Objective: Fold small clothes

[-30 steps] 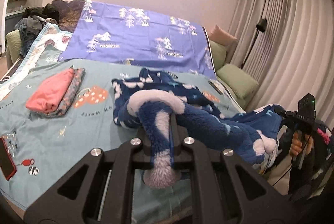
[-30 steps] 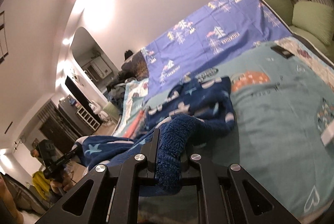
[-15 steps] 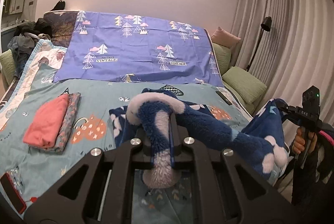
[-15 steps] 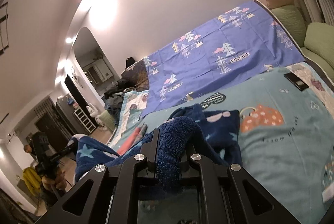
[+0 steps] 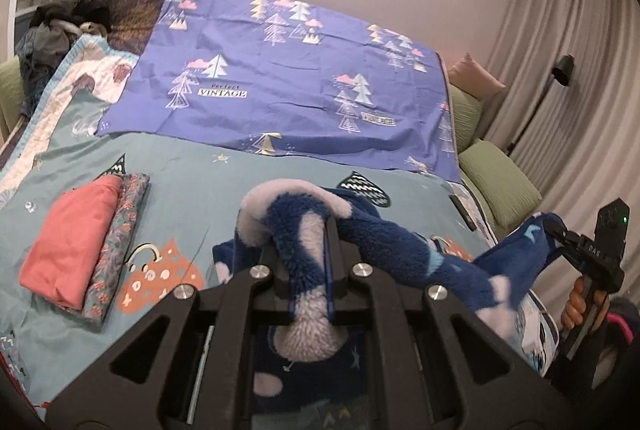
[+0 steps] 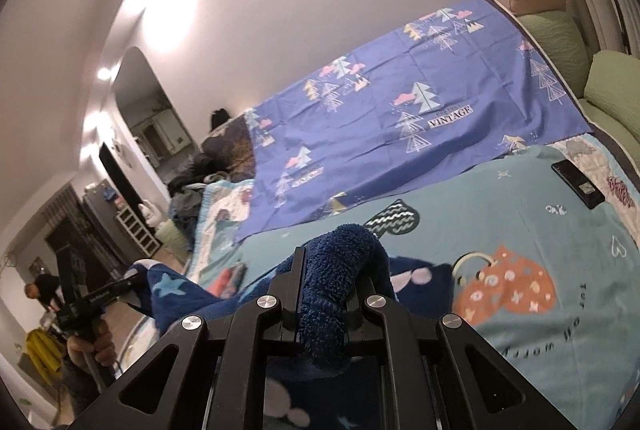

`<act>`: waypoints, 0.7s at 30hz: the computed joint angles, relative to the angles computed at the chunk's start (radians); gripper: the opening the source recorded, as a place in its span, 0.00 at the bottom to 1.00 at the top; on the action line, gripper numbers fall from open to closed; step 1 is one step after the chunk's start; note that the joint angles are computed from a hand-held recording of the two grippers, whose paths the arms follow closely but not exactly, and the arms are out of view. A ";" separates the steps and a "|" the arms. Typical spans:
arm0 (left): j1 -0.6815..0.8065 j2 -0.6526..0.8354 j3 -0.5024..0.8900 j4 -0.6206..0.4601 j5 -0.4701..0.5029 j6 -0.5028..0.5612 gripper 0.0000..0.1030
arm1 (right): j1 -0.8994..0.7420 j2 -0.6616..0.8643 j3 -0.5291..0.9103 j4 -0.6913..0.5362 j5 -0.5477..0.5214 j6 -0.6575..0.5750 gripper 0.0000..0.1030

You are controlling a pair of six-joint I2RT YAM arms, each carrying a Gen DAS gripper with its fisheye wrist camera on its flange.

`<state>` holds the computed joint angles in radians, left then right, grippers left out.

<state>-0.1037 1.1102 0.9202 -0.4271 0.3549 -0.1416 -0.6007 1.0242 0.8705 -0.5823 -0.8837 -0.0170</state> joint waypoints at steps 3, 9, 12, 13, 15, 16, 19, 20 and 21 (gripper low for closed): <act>-0.011 0.110 0.025 0.054 -0.013 -0.018 0.11 | 0.084 0.085 0.011 0.100 0.096 0.060 0.11; -0.046 0.311 0.107 0.108 -0.061 -0.033 0.11 | 0.176 0.253 0.045 0.218 0.212 0.098 0.11; -0.053 0.399 0.152 0.124 -0.071 -0.038 0.11 | 0.201 0.342 0.072 0.261 0.241 0.111 0.11; -0.054 0.428 0.165 0.132 -0.077 -0.038 0.11 | 0.206 0.371 0.082 0.274 0.248 0.116 0.11; -0.054 0.467 0.182 0.141 -0.082 -0.039 0.11 | 0.218 0.418 0.099 0.295 0.264 0.121 0.11; -0.053 0.489 0.192 0.144 -0.086 -0.040 0.11 | 0.225 0.436 0.107 0.302 0.275 0.124 0.11; -0.059 0.557 0.222 0.156 -0.105 -0.045 0.12 | 0.258 0.503 0.128 0.331 0.336 0.122 0.12; -0.061 0.577 0.230 0.162 -0.110 -0.047 0.12 | 0.268 0.523 0.135 0.339 0.357 0.120 0.12; -0.062 0.596 0.235 0.168 -0.116 -0.049 0.12 | 0.278 0.546 0.142 0.348 0.378 0.118 0.12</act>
<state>-0.1662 1.7066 1.1553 -0.2589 0.2384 -0.1906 -0.3223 1.5699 1.0120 -0.2342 -0.5057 0.1008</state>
